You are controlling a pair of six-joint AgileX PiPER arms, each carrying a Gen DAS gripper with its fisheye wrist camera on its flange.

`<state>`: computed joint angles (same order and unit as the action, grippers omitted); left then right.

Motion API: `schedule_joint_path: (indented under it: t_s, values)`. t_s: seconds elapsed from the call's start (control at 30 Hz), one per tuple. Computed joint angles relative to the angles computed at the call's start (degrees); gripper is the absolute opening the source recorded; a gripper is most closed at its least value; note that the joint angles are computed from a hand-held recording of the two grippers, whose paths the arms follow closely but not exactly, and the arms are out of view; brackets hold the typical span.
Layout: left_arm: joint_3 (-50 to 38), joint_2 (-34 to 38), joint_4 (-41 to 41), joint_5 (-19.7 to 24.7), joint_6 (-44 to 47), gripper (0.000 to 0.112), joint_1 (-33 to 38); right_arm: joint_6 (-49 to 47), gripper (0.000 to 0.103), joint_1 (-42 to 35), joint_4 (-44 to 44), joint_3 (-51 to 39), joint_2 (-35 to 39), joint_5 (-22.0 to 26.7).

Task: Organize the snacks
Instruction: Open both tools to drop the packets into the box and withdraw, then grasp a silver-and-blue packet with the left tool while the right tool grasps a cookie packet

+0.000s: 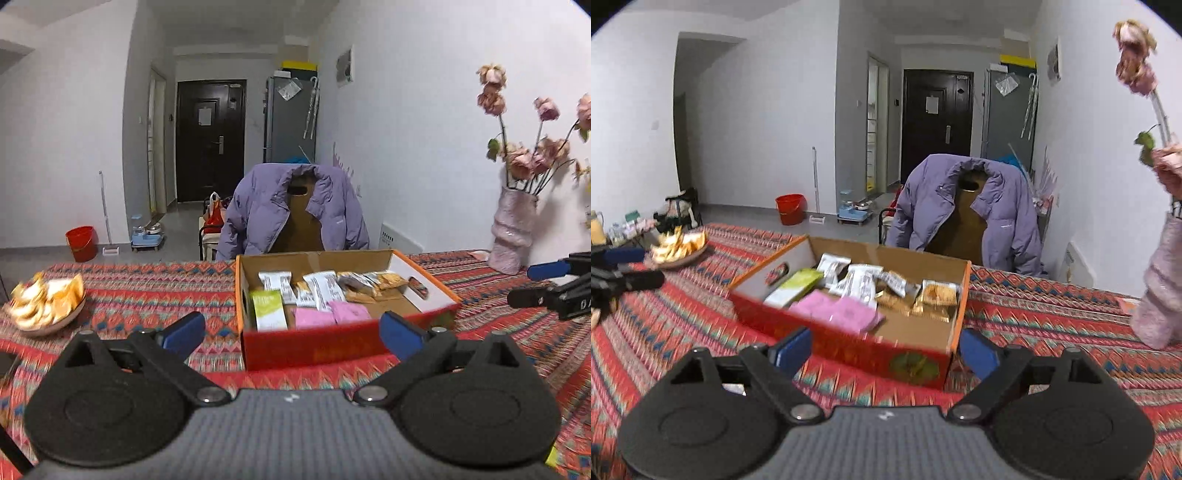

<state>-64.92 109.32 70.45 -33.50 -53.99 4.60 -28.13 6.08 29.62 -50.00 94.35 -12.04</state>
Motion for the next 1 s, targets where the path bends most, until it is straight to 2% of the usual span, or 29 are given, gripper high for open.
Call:
schedule_joint_path:
  t_s: [0.07, 0.17, 0.27, 0.33, 0.47, 0.6, 0.73, 0.87, 1.0]
  values:
    - [7.3, -3.8, -4.5, -2.7, 6.6, 0.103, 2.0, -3.0, 0.087, 3.3, 5.0, 6.4, -3.7, -4.6]
    - [17.9, -9.2, -10.1, -6.7, 15.6, 0.103, 5.3, 0.6, 0.088, 8.0, 6.5, 15.7, -8.6, -10.7]
    - [25.1, -12.9, -4.2, -13.0, 12.9, 0.103, 11.4, 7.8, 0.088, 13.2, 6.8, 24.8, -13.0, -17.3]
    - [28.9, -14.5, -1.9, -16.4, 12.3, 0.103, 14.9, 6.5, 0.088, 18.3, 12.5, 29.2, -15.4, -21.2]
    - [36.1, -17.3, -5.3, -17.8, 20.3, 0.103, 17.2, 2.6, 0.099, 32.1, 28.1, 34.8, -17.3, -31.1]
    - [39.3, -16.9, -8.9, -17.8, 26.0, 0.103, 16.2, -0.7, 0.1, 43.0, 38.5, 37.1, -16.3, -38.2]
    - [40.0, -14.5, -14.1, -16.0, 27.6, 0.103, 12.9, -1.4, 0.1, 47.0, 42.8, 37.7, -15.1, -40.1]
    - [38.5, -10.7, -18.5, -14.9, 27.7, 0.103, 9.0, 0.2, 0.098, 45.4, 40.4, 37.3, -13.3, -38.8]
    - [35.1, -7.3, -21.4, -11.5, 28.4, 0.103, 4.6, 0.6, 0.097, 43.0, 39.0, 35.3, -10.5, -38.5]
